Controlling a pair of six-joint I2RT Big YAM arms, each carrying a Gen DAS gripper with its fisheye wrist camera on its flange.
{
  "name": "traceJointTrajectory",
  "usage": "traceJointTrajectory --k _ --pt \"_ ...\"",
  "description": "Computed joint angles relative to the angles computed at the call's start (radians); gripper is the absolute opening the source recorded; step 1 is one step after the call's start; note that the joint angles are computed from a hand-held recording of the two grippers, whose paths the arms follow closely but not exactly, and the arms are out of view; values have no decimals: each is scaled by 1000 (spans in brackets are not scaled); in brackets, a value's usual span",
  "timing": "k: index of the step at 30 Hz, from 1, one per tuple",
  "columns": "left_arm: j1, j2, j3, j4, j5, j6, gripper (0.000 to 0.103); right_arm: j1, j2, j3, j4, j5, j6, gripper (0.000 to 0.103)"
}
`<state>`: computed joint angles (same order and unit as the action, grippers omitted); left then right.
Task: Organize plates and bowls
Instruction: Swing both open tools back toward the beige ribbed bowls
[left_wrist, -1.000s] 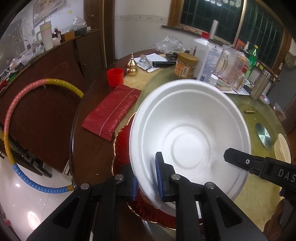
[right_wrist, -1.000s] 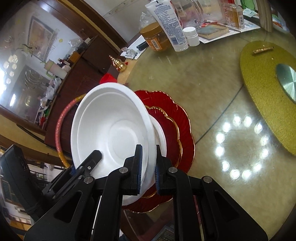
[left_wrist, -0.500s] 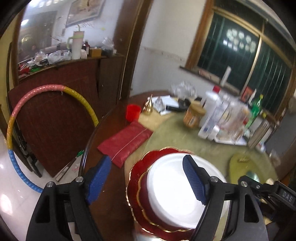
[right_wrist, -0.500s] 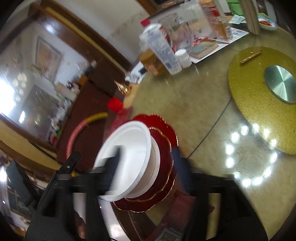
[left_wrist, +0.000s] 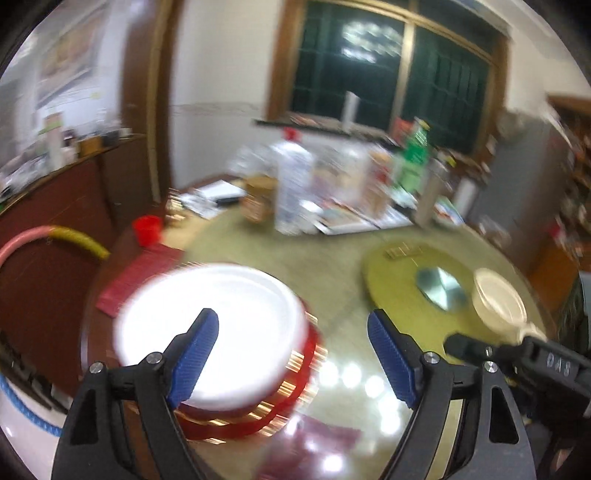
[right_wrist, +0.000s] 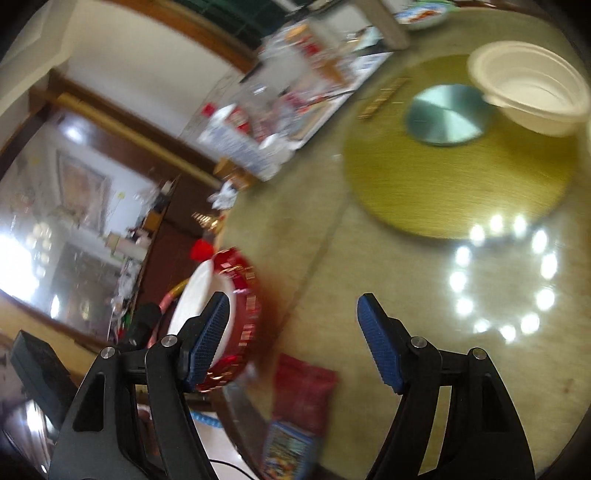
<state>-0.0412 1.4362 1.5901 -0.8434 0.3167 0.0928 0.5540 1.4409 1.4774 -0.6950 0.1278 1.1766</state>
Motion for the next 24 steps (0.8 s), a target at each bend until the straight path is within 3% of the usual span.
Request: traceJointTrajectory --k 3,5,10,18,24 --pt "-59 3 -13 -52 -11 69 83 -18 -50 -61 -22 14 32 75" --pt "-86 1 -23 -66 -27 97 83 -25 -79 -97 -21 30 43 86" --pt "-152 -11 -59 -45 -123 150 83 -50 -132 -160 0 66 45 86" --pt "-192 16 -50 -39 -213 136 83 -75 -155 -195 21 144 14 86" --pt "-231 56 -21 -46 -260 119 83 -54 -161 -203 28 272 -25 86"
